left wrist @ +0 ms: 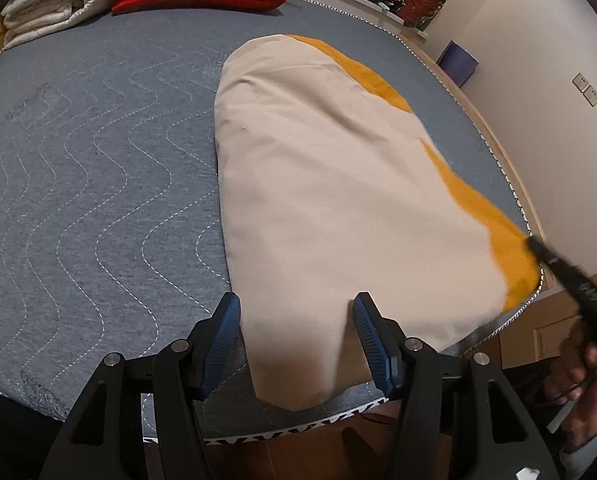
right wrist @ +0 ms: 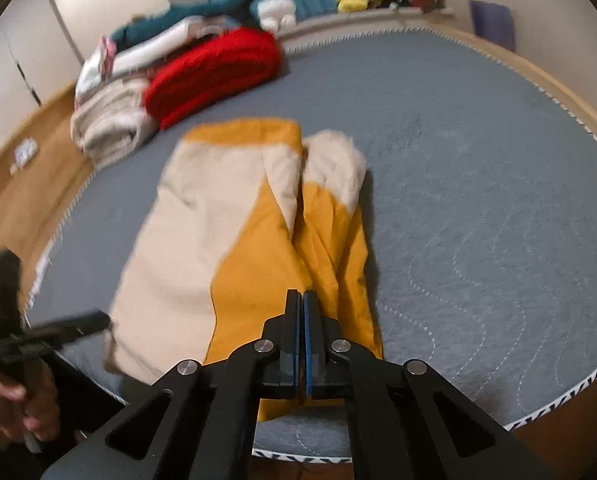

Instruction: Fold large clothes

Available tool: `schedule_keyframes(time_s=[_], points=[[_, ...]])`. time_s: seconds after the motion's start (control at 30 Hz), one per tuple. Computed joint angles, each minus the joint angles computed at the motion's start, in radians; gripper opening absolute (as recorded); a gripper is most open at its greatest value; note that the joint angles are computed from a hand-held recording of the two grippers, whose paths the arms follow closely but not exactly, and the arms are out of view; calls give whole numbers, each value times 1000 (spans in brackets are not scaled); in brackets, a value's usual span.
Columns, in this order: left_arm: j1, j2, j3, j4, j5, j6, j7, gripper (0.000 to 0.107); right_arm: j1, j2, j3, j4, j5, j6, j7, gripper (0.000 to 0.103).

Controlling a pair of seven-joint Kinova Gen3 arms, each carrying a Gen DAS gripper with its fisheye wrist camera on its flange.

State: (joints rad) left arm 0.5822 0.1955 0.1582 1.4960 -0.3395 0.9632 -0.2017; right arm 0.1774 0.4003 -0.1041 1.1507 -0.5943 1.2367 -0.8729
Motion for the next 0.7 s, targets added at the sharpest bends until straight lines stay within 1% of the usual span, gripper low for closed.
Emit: schedule_keyframes(time_s=[0.07, 0.1, 0.13, 0.17, 0.2, 0.23, 0.27, 0.3, 0.37, 0.4, 0.43, 0.47, 0.5, 0.53, 0.57, 0.63, 0.7], points=[[-2, -6, 0, 4, 1, -5, -1, 55, 43, -51, -15, 39, -50, -63, 27, 0], [-5, -9, 0, 9, 5, -14, -3, 55, 48, -69, -9, 46, -56, -86, 23, 0], [-10, -10, 2, 11, 13, -20, -10, 55, 46, -78, 16, 34, -58, -94, 3, 0], [-17, -8, 4, 11, 28, -22, -22, 55, 26, -68, 57, 11, -44, -86, -34, 0], [-21, -5, 6, 10, 37, -20, -32, 55, 13, -40, 79, -21, -15, -62, -74, 0], [-22, 0, 6, 5, 42, -17, -38, 55, 12, 0, 82, -50, -2, -21, -115, 0], [-23, 4, 5, 2, 46, -16, -43, 55, 24, 33, 67, -69, -5, 20, -147, 0], [-21, 4, 4, 0, 46, -15, -43, 55, 53, 60, 33, -89, -25, 60, -162, 0], [-18, 1, -1, 3, 43, -17, -31, 55, 77, 72, -3, -114, -60, 109, -145, 3], [-18, -1, -2, 5, 45, -18, -26, 55, 91, 59, -43, -105, -65, 108, -112, 6], [-21, -6, -3, 14, 52, -25, -20, 55, 94, 49, -65, -92, -67, 104, -72, 11], [-24, -9, -3, 22, 58, -30, -17, 55, 88, 43, -68, -84, -66, 109, -49, 35], [-26, -10, -2, 24, 62, -31, -16, 55, 64, 37, -53, -77, -65, 124, -20, 75], [-27, -12, 0, 27, 64, -30, -14, 55, 45, 27, -35, -60, -62, 122, 1, 89], [-28, -14, 1, 29, 65, -30, -16, 55, 36, 17, -36, -40, -52, 105, 14, 93], [-26, -16, 3, 29, 58, -21, -13, 55, -17, 8, -13, -26, 11, 88, 10, 93], [-22, -17, 4, 25, 48, -9, -6, 55, -61, 15, 9, -24, 75, 74, -32, 92]])
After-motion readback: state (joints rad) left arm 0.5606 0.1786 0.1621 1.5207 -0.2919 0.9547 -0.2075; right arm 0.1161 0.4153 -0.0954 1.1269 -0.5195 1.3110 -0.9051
